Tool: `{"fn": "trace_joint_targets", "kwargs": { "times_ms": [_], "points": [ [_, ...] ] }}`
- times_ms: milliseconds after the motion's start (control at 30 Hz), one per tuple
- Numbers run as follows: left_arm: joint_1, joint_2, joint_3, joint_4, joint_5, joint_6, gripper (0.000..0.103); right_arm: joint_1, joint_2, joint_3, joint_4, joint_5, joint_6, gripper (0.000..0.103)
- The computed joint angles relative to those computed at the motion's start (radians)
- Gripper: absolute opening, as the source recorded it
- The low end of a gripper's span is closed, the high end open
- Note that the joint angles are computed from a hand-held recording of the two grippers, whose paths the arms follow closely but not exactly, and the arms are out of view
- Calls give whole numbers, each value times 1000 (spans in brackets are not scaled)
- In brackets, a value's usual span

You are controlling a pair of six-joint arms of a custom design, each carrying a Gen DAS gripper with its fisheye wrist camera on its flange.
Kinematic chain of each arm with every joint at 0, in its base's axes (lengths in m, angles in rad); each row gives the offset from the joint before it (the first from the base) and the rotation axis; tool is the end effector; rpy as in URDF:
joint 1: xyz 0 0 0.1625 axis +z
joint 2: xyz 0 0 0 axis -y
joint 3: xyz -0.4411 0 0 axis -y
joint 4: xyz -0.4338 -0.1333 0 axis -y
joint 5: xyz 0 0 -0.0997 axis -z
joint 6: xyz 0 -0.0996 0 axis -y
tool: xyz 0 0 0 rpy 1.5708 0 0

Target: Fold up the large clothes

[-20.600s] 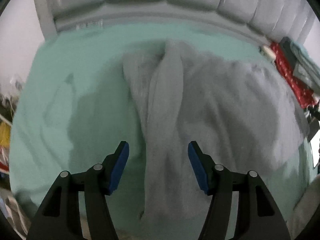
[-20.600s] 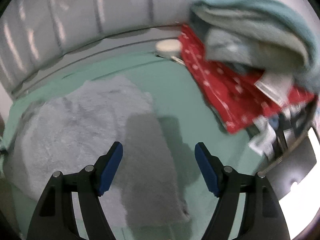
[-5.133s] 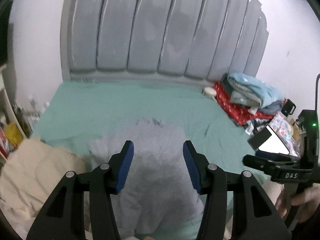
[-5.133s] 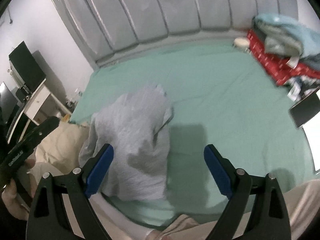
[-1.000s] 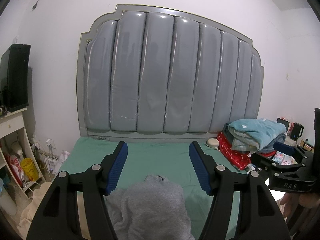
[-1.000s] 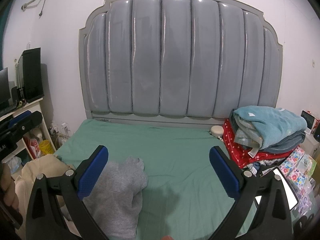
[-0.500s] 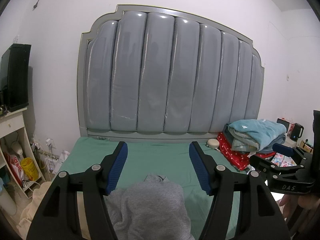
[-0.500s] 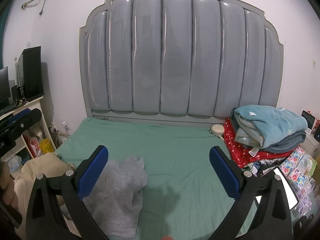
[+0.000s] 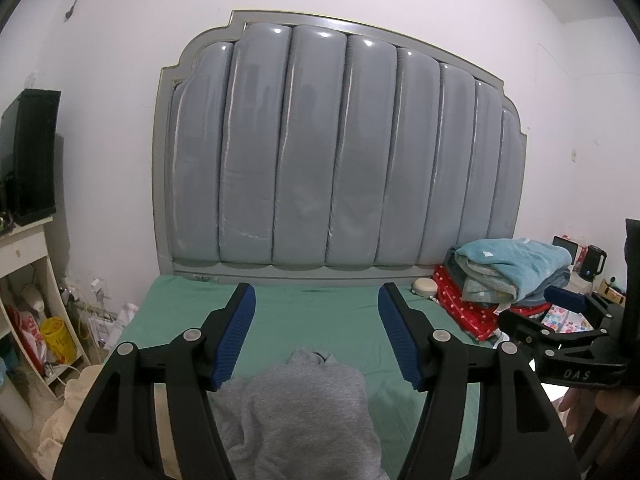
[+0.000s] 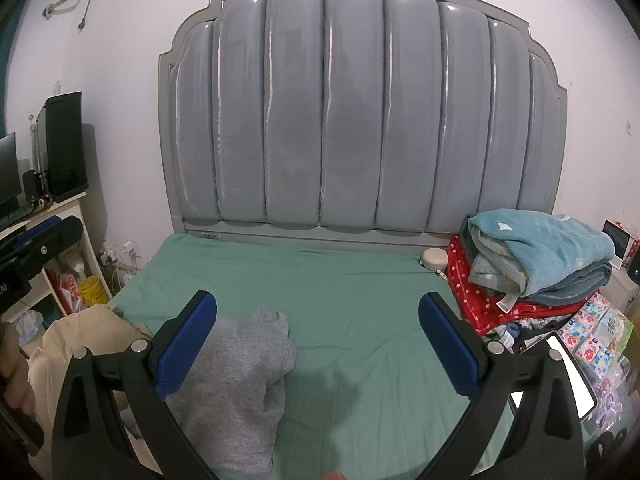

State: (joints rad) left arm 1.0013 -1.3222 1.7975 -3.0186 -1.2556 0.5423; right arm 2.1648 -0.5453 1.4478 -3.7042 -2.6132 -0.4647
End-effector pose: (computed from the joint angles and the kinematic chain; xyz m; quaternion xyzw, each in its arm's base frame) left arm -0.2007 -0.6180 0.4206 0.3985 0.7804 -0.4634 0.1325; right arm 0.4458 -0.5756 0.1281 0.1095 -0.7563 0.5259 0.3734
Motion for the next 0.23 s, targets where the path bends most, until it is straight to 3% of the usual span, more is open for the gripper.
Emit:
{"fn": "trace_joint_targets", "kwargs": {
  "times_ms": [233],
  "points": [
    [-3,1,7,-15,-12,5,67,-1,-1,3,6,1,4,100]
  ]
}}
